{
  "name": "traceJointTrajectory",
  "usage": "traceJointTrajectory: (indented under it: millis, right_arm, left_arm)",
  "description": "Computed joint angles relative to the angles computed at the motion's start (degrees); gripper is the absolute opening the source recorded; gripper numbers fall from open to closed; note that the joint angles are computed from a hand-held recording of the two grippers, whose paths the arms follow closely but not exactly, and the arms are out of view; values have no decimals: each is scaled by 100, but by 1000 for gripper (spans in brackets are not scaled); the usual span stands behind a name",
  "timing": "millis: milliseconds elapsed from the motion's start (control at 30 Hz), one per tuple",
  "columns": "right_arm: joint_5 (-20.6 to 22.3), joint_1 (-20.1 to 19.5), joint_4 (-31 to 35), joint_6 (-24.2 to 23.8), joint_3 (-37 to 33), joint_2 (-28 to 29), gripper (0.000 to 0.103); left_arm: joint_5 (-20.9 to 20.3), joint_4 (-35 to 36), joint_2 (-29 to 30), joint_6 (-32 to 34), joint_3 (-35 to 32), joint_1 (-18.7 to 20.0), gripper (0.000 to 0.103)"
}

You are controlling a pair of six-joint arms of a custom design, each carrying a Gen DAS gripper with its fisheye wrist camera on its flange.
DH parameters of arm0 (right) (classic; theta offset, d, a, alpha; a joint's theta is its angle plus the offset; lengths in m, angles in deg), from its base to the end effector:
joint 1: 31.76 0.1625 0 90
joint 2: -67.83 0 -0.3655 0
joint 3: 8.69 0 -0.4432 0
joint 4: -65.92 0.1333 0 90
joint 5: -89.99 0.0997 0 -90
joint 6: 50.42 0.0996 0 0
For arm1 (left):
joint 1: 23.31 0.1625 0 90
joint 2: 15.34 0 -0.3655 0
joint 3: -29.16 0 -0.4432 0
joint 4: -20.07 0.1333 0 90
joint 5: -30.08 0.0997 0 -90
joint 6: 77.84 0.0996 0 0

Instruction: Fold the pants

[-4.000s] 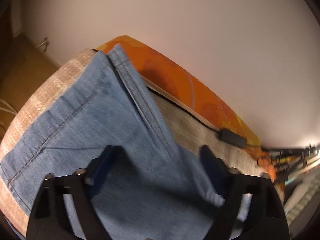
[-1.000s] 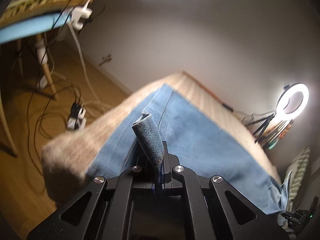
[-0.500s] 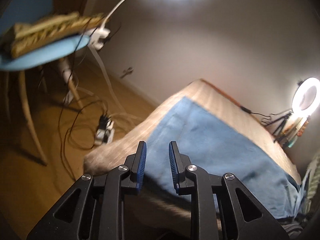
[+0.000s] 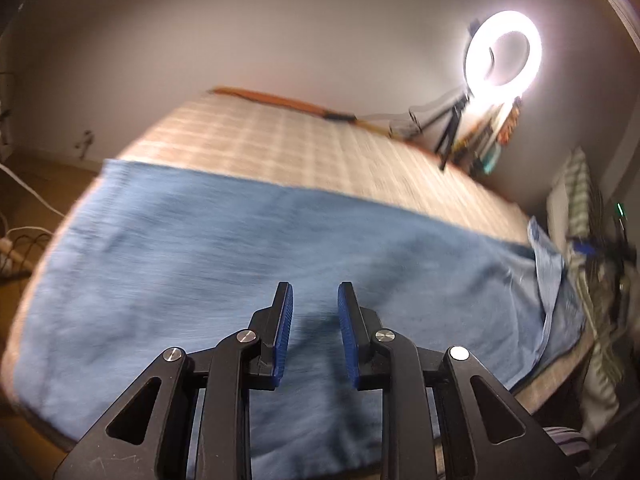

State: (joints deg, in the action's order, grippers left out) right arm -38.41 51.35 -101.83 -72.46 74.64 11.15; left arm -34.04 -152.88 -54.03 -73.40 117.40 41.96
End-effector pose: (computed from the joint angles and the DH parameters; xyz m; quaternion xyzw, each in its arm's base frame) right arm -0.0155 -0.7236 0.2977 -0.0283 -0.8633 0.3203 0.3890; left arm -0.1345 -0.7147 0.0338 0.1728 0.9196 -0.3135 0.1618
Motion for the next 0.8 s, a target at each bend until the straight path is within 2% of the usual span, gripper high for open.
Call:
traceJointTrajectory:
  millis: [100,167,300,367,500,567,633,667,700,733,767,800]
  right_arm:
    - [-471,-59,602,544,-1050,640,82]
    - [-678,-130,1289,941,-1908,1124,82]
    - [-1205,-237,1726,1174,-3041,1900,81]
    - [-1335,-303,2091,1379,-3555,2213,81]
    - [-1734,-363,2620,1550,-4248,2676,79]
    - [-1902,-404,2807,1569,-4445,2818,70]
    - [-1695,-453,2579,1557,-4239,2683,66]
    - [-1602,-468,2541,1572,-4171,2628,54]
    - [-1535,-484,2500,1551,-4096,2563,47]
    - [-1558,-487,2700,1663,-4056,2492,35]
    - [-1393,-506,2659,1625,-3898,2352,23]
    - [-1192,-533,2577,1630,-3720,2202,17]
  left_arm:
    - [-53,250,143,58,-156,13,21]
    - [-39,345,217,109,-217,9,21]
    - [-108,412,238,48,-252,68,21]
    - [-143,364,235,100,-238,78,21]
    - [-153,308,266,186,-254,89,21]
    - [-147,304,304,177,-297,83,21]
    - [-144,280,312,187,-296,87,21]
    - [-141,260,321,204,-296,85,21]
    - [-137,241,324,217,-290,83,21]
    - [-132,230,328,223,-288,80,21]
    - [-134,223,322,234,-276,80,21]
    - [-148,220,314,236,-265,83,21]
